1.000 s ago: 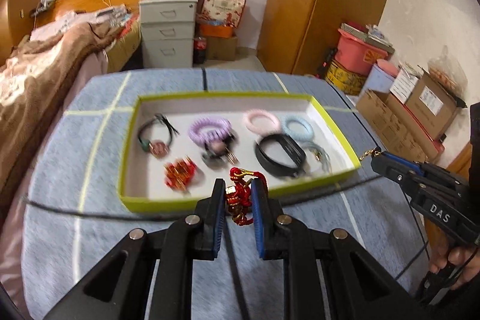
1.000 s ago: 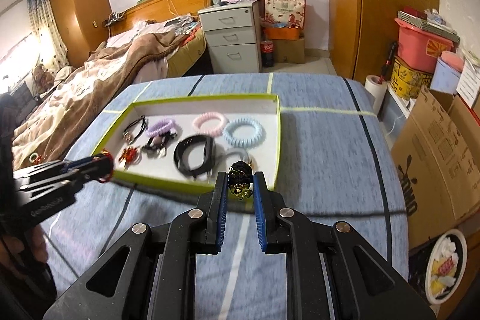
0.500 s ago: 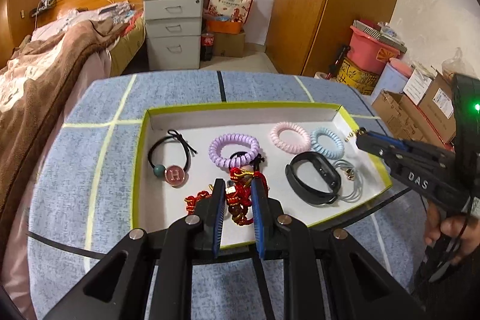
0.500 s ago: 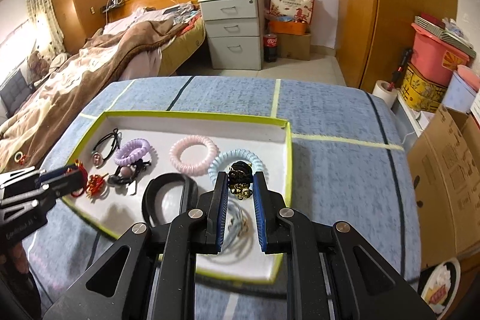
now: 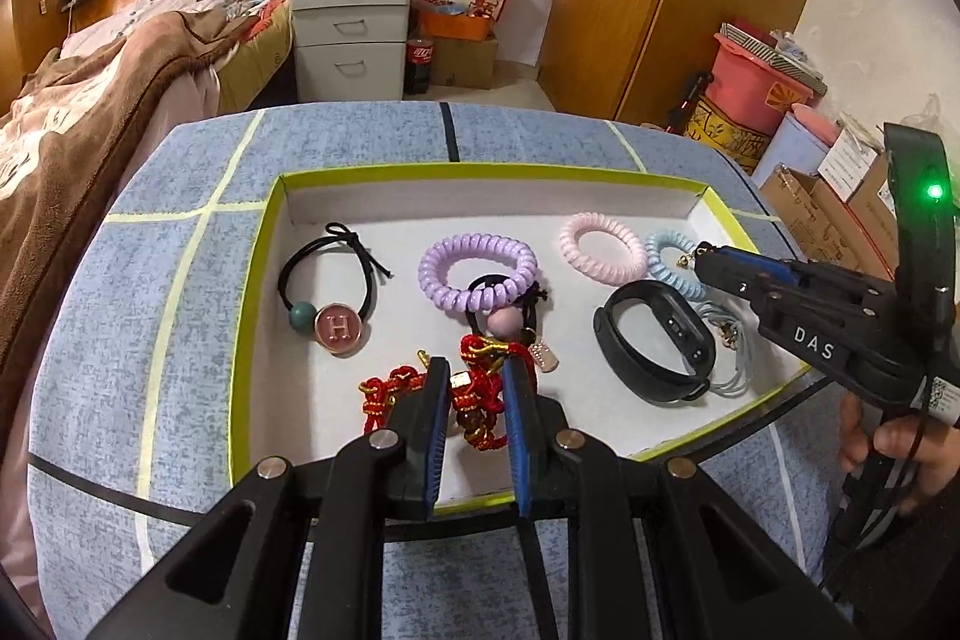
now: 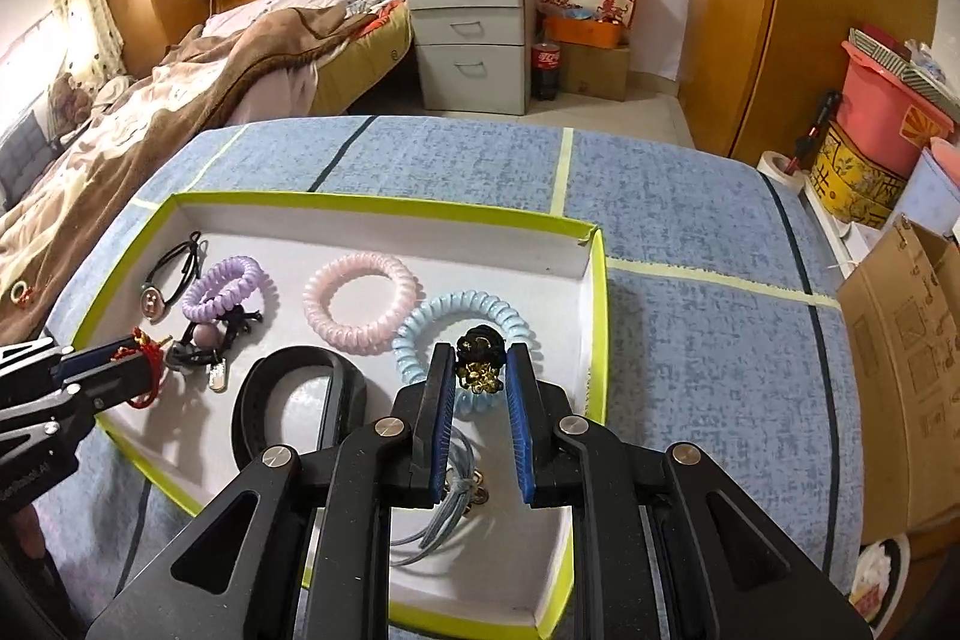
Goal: Organize jewelry
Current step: 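Carry both charms into the yellow box and open both tools, then lift both open tools out of the box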
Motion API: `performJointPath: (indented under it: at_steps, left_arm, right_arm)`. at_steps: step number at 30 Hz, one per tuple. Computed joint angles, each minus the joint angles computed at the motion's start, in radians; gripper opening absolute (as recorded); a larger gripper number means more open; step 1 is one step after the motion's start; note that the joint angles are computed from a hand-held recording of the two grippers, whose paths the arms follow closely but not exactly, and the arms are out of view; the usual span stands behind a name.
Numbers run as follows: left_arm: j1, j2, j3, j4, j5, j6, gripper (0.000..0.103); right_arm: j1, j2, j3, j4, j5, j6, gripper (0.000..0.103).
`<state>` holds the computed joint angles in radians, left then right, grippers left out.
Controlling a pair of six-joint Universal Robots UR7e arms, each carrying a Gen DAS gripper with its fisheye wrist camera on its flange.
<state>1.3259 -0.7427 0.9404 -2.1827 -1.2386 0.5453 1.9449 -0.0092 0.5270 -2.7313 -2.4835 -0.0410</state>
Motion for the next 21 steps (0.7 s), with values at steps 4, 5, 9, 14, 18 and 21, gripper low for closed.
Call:
performJointPath:
  at_steps: [4, 5, 9, 14, 18, 21]
  left_arm:
    - [-0.001, 0.002, -0.001, -0.003, 0.007, -0.008, 0.023]
    - [-0.001, 0.001, 0.001, -0.004, 0.007, -0.011, 0.023]
    - [-0.002, -0.008, 0.014, -0.019, 0.004, -0.009, 0.033]
    - [-0.005, -0.019, 0.033, -0.041, 0.014, -0.011, 0.04]
    - [-0.008, -0.033, 0.057, -0.062, 0.019, -0.011, 0.045]
    - [-0.014, -0.048, 0.084, -0.09, 0.036, -0.008, 0.049]
  right_arm:
    - [0.003, 0.009, -0.014, -0.001, -0.008, -0.011, 0.02]
    - [0.004, 0.008, -0.013, -0.006, -0.006, -0.013, 0.02]
    - [0.007, 0.011, -0.013, -0.026, -0.011, -0.023, 0.042]
    - [0.013, 0.004, 0.008, -0.058, -0.005, -0.03, 0.046]
    - [0.019, 0.001, 0.021, -0.094, -0.005, -0.044, 0.046]
    - [0.027, -0.004, 0.037, -0.13, -0.005, -0.055, 0.046]
